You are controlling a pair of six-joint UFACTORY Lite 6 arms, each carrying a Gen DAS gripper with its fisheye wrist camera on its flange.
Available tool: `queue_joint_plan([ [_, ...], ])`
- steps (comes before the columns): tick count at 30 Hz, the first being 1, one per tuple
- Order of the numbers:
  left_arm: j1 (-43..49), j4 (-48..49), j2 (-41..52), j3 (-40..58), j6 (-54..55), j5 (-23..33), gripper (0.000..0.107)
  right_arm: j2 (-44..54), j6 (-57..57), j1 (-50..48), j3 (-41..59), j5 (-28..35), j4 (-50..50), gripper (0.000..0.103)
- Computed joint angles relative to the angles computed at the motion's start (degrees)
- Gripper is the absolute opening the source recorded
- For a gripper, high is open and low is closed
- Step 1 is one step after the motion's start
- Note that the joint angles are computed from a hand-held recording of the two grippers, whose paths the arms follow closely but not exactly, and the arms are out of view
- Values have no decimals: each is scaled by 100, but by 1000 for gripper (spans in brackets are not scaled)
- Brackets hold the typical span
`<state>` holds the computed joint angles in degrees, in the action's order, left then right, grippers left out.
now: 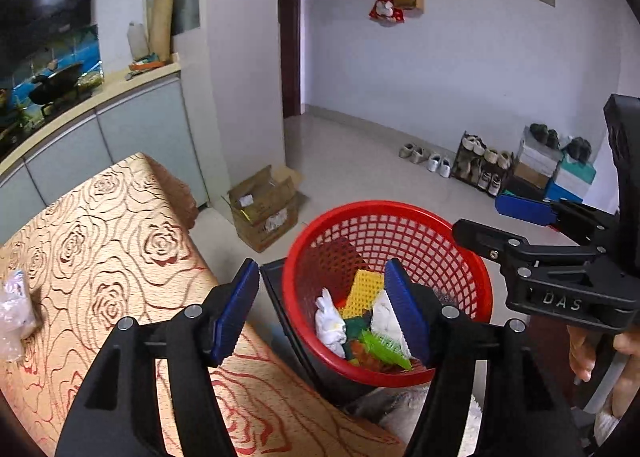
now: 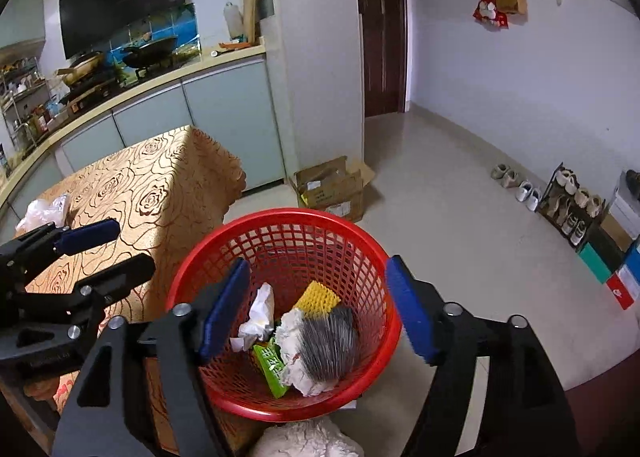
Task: Collect trash
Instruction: 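Open both tools to drop the tissues and steel wool into the wastebasket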
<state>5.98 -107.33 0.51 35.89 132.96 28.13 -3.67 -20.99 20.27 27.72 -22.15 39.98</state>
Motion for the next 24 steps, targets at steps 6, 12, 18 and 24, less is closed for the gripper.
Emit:
queue_joint_plan([
  [6,168,-19,-401,-249,27,31,63,-351,-226,104,-159,-20,297,69],
  [12,331,-71,-858,-501,7,18,65,-748,-624,306,-278,-62,811,69],
  [18,785,224,-1346,-777,-179,121,65,-1055,-1145,729,-381,-263,1517,69],
  [24,1616,945,-1656,-865,-592,513,66,-1188,-1773,1459,-294,-540,2465,69],
])
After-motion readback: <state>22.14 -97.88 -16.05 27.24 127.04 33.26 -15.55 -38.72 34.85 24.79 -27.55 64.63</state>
